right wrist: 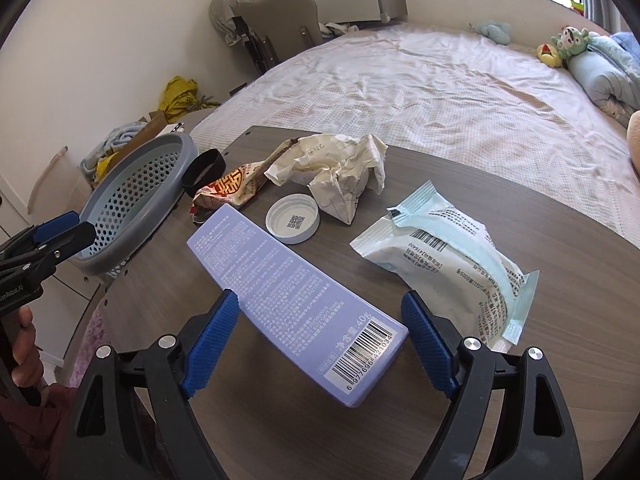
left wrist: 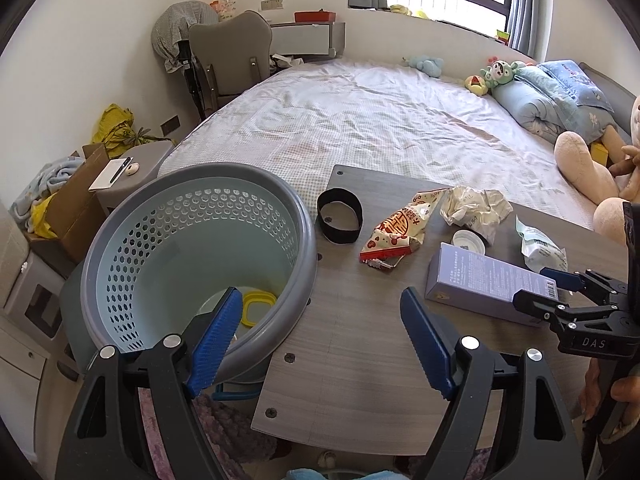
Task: Collect trash
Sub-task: 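Grasp the lavender toothpaste box with the left gripper and lift it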
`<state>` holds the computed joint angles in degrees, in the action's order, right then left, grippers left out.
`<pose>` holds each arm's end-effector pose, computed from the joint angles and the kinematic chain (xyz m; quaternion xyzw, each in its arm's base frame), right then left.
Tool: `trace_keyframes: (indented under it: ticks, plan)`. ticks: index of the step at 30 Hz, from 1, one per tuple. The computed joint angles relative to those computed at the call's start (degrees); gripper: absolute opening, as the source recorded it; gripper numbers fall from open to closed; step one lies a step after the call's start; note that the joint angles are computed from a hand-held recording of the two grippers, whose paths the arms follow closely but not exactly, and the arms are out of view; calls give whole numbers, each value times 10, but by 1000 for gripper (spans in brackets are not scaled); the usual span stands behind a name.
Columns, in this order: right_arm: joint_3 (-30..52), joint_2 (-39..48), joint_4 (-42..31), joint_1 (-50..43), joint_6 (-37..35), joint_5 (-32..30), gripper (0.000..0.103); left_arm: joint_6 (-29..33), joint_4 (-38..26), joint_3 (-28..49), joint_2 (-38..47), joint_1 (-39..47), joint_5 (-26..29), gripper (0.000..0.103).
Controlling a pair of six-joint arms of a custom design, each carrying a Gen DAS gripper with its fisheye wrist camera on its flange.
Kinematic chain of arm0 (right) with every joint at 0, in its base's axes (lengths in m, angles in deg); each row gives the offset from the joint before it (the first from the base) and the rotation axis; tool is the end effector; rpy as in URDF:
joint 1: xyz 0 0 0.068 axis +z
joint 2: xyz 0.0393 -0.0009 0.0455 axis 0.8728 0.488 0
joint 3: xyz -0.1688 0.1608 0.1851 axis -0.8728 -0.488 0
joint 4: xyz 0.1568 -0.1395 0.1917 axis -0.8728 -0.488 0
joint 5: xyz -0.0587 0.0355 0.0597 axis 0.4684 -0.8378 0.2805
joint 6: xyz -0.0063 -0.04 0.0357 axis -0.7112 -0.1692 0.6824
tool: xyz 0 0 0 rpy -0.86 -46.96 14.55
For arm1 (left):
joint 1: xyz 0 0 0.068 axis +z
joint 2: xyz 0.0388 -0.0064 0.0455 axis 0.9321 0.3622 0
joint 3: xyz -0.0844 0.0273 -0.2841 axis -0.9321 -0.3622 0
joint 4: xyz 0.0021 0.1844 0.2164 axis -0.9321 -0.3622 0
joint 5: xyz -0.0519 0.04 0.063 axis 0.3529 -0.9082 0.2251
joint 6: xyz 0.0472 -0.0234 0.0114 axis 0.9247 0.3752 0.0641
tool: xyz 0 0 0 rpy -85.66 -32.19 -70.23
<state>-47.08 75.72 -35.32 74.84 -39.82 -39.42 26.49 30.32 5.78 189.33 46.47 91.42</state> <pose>0.2586 0.0612 0.0184 0.1329 0.9348 0.0778 0.3201 0.3214 -0.1354 0.0741 0.2545 0.9044 -0.0867 0.3314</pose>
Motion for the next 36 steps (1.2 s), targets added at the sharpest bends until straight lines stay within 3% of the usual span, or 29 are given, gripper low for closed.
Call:
trace_keyframes:
  ticks: [25, 36]
  plan:
    - [41, -6, 12, 222, 137, 96, 82, -6, -30, 10, 0, 34, 35, 78]
    - [-84, -97, -5, 246, 214, 231, 82, -55, -94, 54, 27, -49, 25, 78]
